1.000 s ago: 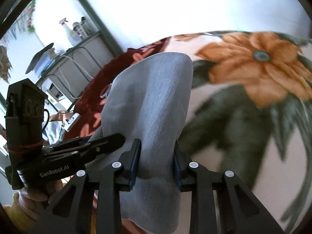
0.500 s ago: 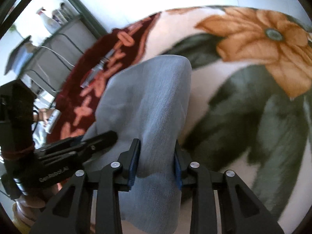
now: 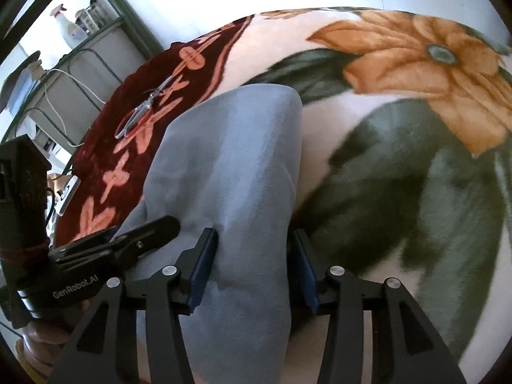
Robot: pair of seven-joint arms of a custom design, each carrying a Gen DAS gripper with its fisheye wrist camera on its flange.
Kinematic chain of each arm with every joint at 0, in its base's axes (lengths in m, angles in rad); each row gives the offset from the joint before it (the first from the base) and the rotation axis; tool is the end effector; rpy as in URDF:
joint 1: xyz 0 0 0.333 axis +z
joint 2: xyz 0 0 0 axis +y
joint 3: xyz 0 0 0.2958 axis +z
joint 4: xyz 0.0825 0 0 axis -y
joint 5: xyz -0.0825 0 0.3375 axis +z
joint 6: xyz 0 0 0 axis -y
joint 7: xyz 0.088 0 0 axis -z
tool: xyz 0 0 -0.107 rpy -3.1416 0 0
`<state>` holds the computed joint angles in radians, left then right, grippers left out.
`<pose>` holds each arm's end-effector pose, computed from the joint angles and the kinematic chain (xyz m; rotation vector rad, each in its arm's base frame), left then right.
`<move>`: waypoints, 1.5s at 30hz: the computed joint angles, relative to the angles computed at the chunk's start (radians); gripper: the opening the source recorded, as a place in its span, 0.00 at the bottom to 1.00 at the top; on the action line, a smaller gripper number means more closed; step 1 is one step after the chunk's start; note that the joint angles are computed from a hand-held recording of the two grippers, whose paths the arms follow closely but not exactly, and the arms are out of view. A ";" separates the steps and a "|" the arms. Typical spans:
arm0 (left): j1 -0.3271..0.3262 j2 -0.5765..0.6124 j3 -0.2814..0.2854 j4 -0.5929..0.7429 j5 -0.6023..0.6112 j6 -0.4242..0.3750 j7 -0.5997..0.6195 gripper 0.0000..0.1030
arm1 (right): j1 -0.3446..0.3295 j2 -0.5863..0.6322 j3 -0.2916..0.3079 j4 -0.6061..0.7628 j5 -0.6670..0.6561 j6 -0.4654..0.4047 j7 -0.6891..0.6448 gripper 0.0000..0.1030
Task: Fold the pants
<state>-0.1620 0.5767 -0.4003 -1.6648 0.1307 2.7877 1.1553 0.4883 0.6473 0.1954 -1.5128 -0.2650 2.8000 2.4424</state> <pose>0.5931 -0.3239 0.3702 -1.9355 2.2091 -0.9096 0.5579 0.4292 0.3732 -1.7170 1.7988 -0.0923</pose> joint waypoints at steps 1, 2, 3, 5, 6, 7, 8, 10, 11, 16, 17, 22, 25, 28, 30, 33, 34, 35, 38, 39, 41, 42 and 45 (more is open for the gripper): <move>-0.002 -0.005 0.003 0.002 0.002 -0.005 -0.005 0.49 | -0.001 -0.004 0.002 0.000 0.003 -0.006 0.000 0.47; -0.005 -0.014 0.006 -0.002 0.002 -0.008 -0.013 0.49 | 0.000 -0.017 0.001 -0.007 0.004 -0.007 0.004 0.47; -0.008 -0.024 0.011 -0.006 0.004 -0.011 -0.022 0.49 | 0.006 -0.027 -0.006 -0.013 -0.003 -0.004 0.010 0.47; -0.013 -0.053 0.019 -0.028 0.011 -0.007 -0.037 0.49 | 0.034 -0.055 -0.038 -0.027 -0.039 -0.011 0.037 0.47; -0.007 -0.062 0.012 -0.035 0.005 -0.006 -0.033 0.50 | 0.052 -0.076 -0.059 -0.038 -0.066 -0.018 0.056 0.47; 0.008 -0.074 -0.005 -0.049 -0.012 -0.004 -0.020 0.54 | 0.059 -0.086 -0.065 -0.044 -0.082 -0.018 0.065 0.47; 0.014 -0.086 -0.013 -0.061 -0.022 0.000 -0.015 0.56 | 0.063 -0.103 -0.068 -0.060 -0.098 -0.012 0.071 0.47; 0.005 -0.126 -0.002 -0.099 -0.023 0.016 -0.037 0.64 | 0.071 -0.130 -0.069 -0.080 -0.120 -0.013 0.087 0.47; -0.010 -0.147 0.014 -0.118 -0.013 0.018 -0.062 0.66 | 0.075 -0.143 -0.070 -0.091 -0.131 -0.014 0.094 0.47; -0.066 -0.222 0.070 -0.169 0.059 -0.024 -0.145 0.74 | 0.105 -0.182 -0.074 -0.112 -0.194 -0.053 0.120 0.49; -0.077 -0.235 0.082 -0.178 0.077 -0.031 -0.162 0.75 | 0.105 -0.184 -0.071 -0.114 -0.198 -0.059 0.120 0.49; -0.097 -0.272 0.098 -0.211 0.113 -0.062 -0.216 0.81 | 0.105 -0.206 -0.060 -0.149 -0.205 -0.067 0.139 0.49; -0.106 -0.277 0.104 -0.213 0.125 -0.095 -0.242 0.81 | 0.104 -0.210 -0.054 -0.158 -0.205 -0.085 0.133 0.49; -0.120 -0.283 0.119 -0.218 0.157 -0.117 -0.277 0.81 | 0.103 -0.214 -0.051 -0.167 -0.206 -0.094 0.133 0.50; -0.127 -0.285 0.128 -0.219 0.178 -0.130 -0.305 0.81 | 0.103 -0.214 -0.049 -0.169 -0.204 -0.102 0.133 0.50; -0.118 -0.286 0.124 -0.225 0.174 -0.131 -0.314 0.81 | 0.107 -0.209 -0.048 -0.165 -0.204 -0.120 0.135 0.50; -0.114 -0.286 0.122 -0.227 0.170 -0.128 -0.313 0.81 | 0.107 -0.208 -0.047 -0.164 -0.203 -0.123 0.134 0.50; -0.111 -0.286 0.120 -0.229 0.167 -0.126 -0.311 0.81 | 0.107 -0.206 -0.046 -0.163 -0.202 -0.124 0.133 0.50; -0.109 -0.286 0.120 -0.230 0.174 -0.127 -0.305 0.81 | 0.108 -0.201 -0.044 -0.158 -0.199 -0.131 0.130 0.50; -0.107 -0.286 0.118 -0.231 0.170 -0.125 -0.302 0.81 | 0.109 -0.199 -0.044 -0.156 -0.198 -0.134 0.130 0.50; -0.104 -0.284 0.114 -0.232 0.165 -0.121 -0.292 0.81 | 0.111 -0.198 -0.044 -0.157 -0.197 -0.134 0.133 0.50; -0.102 -0.283 0.111 -0.233 0.161 -0.118 -0.284 0.81 | 0.111 -0.199 -0.044 -0.159 -0.196 -0.133 0.135 0.50; -0.108 -0.273 0.109 -0.222 0.161 -0.127 -0.276 0.81 | 0.112 -0.200 -0.044 -0.161 -0.195 -0.134 0.138 0.50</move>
<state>-0.2697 0.3040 -0.2913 -1.8863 0.2919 2.6612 0.8792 0.6003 0.4473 0.1515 -1.6742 -0.4595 2.6664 2.5809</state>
